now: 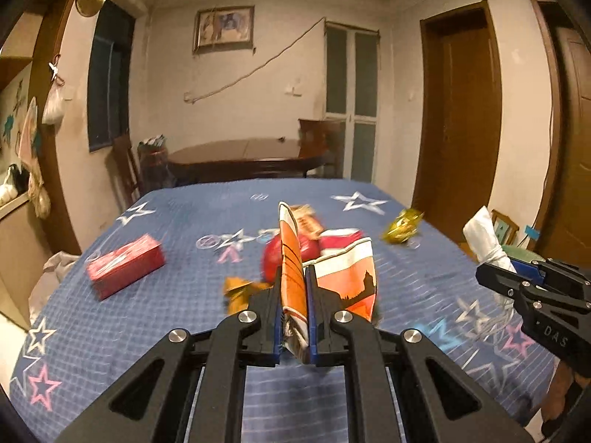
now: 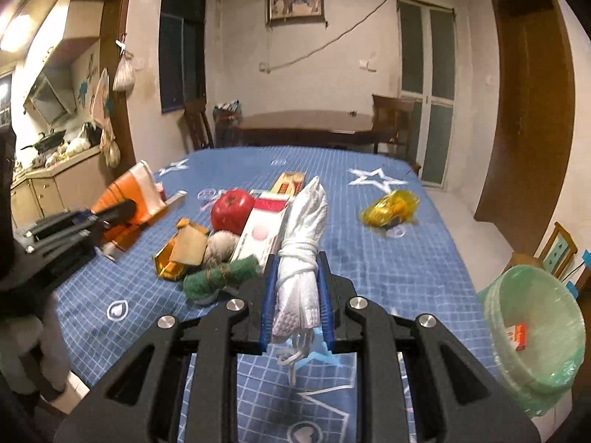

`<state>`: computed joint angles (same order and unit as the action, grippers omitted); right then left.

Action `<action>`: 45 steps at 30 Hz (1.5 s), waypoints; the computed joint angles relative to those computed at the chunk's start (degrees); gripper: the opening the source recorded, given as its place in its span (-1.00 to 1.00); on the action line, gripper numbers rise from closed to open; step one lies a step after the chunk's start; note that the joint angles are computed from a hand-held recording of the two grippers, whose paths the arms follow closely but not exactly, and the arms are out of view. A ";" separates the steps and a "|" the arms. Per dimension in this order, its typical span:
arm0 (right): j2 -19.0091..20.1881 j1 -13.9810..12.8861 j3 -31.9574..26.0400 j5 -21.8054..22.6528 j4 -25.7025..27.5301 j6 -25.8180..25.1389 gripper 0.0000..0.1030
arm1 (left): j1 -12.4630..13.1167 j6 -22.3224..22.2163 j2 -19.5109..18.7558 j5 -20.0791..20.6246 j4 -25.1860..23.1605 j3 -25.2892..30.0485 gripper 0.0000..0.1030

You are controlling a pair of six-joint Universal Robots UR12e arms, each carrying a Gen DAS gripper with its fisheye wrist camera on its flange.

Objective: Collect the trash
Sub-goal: 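Grasp the orange-white wrapper with the left gripper while the right grasps the white cloth, then carry the wrapper and cloth to the green bin and open both grippers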

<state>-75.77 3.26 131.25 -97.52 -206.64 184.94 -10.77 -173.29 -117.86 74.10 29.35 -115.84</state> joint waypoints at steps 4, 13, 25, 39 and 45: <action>-0.93 -0.64 0.69 -1.56 -2.09 0.36 -0.63 | -2.54 -0.46 -0.75 1.75 2.78 1.00 -0.78; -1.35 -1.20 0.96 -2.36 -3.80 0.17 -0.63 | -5.92 -0.65 -1.25 4.32 2.82 2.21 -0.78; -1.20 -1.68 1.10 -1.77 -4.12 0.15 -0.63 | -6.37 -0.75 -1.11 4.35 2.34 2.26 -0.78; -4.58 -5.69 3.40 -2.32 -3.27 0.36 -0.63 | -8.26 0.02 -2.11 0.00 -0.22 6.18 -0.78; -8.70 -10.86 5.44 -2.33 1.85 0.71 -0.63 | -10.90 0.43 -3.20 -4.76 -6.19 10.51 -0.78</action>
<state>-84.48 -7.60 136.69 -99.85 -204.79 185.65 -21.67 -172.86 -121.06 69.33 23.16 -105.33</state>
